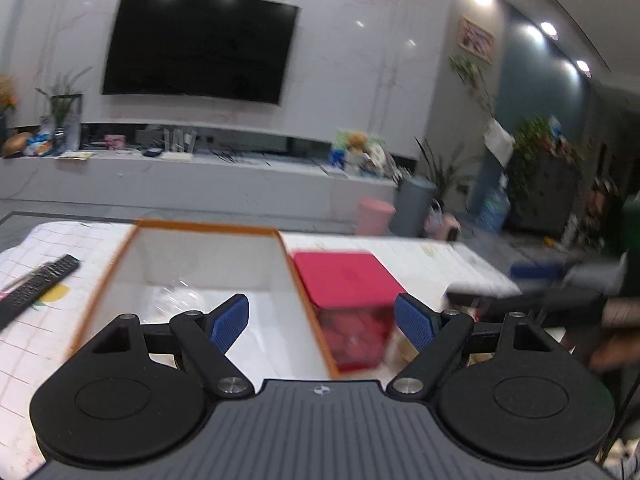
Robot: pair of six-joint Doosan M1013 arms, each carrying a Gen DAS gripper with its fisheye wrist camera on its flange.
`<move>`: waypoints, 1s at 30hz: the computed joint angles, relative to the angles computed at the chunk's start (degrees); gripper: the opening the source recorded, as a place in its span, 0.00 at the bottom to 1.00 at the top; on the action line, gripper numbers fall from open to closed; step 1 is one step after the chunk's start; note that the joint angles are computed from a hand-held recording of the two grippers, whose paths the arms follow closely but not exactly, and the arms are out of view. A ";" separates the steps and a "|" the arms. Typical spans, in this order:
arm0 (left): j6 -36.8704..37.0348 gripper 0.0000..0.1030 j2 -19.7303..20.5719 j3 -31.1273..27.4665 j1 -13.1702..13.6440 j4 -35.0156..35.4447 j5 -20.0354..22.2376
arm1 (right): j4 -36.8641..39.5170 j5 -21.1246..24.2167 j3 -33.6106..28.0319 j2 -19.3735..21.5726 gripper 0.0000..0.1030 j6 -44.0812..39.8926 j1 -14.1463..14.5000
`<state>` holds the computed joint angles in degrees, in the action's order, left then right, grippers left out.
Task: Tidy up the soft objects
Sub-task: 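Reach to the brown sponge and grasp it with the right tool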
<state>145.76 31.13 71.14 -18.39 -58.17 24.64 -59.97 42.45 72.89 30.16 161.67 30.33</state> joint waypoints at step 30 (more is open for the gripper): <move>3.05 0.94 1.72 3.55 -1.64 3.53 9.19 | 13.05 -11.18 10.68 0.26 0.71 7.02 -4.78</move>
